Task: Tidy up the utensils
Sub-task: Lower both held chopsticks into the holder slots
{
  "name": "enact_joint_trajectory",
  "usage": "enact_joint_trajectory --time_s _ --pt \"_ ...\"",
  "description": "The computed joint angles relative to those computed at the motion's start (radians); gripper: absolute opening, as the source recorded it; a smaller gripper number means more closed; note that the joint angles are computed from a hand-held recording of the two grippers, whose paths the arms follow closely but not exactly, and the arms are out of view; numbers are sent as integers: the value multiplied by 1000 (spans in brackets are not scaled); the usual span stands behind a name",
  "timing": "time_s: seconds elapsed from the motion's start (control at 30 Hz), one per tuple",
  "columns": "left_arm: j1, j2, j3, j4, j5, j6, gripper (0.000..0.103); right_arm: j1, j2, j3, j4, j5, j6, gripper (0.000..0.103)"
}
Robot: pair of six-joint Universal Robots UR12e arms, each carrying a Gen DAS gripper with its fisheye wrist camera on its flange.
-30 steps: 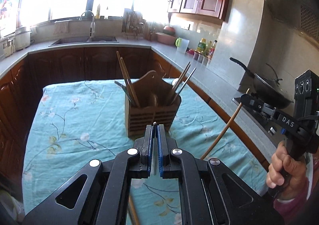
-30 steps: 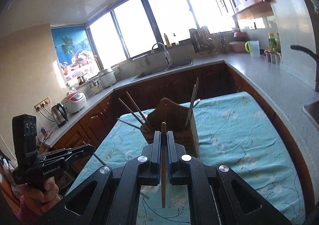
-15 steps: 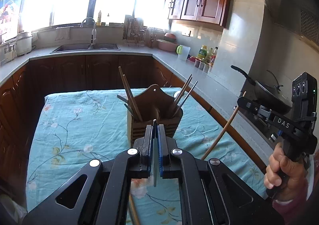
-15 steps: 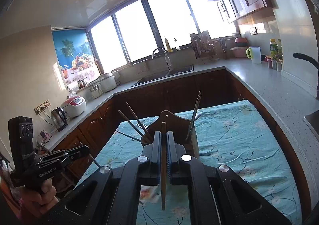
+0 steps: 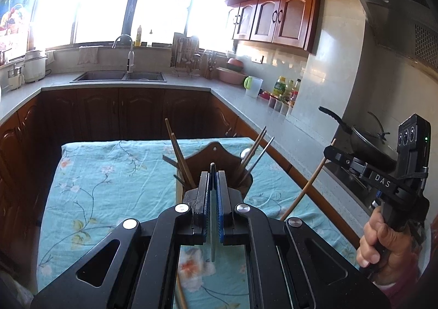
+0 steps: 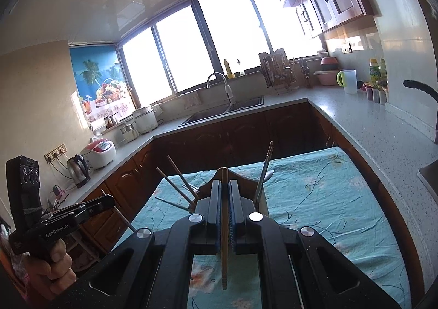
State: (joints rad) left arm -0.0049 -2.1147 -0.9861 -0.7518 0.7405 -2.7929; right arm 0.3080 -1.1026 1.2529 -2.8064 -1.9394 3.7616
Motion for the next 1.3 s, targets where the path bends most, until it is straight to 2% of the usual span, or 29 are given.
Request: enact_joint_trajectory --time_s 0.2,0.37,0.6,0.73,0.93,1.13,1.3 --pt "-8 -32 61 58 -7 -49 4 -12 16 -30 -8 -16 -11 5" --pt "-22 -83 151 124 11 -113 4 -23 44 -83 -26 -48 -40 5" --pt "-44 -191 343 136 38 -218 4 -46 92 -166 -44 -87 -75 5" --pt "-59 -234 400 120 72 -242 4 -54 123 -205 -43 -109 -91 5" --pt "-72 -237 359 76 113 -210 4 -54 149 -197 -40 -115 -47 5" --pt "-74 -215 292 48 141 -182 4 -53 144 -154 -21 -101 5 5" --pt "-78 -212 275 23 165 -179 4 -54 140 -133 0 -84 44 5"
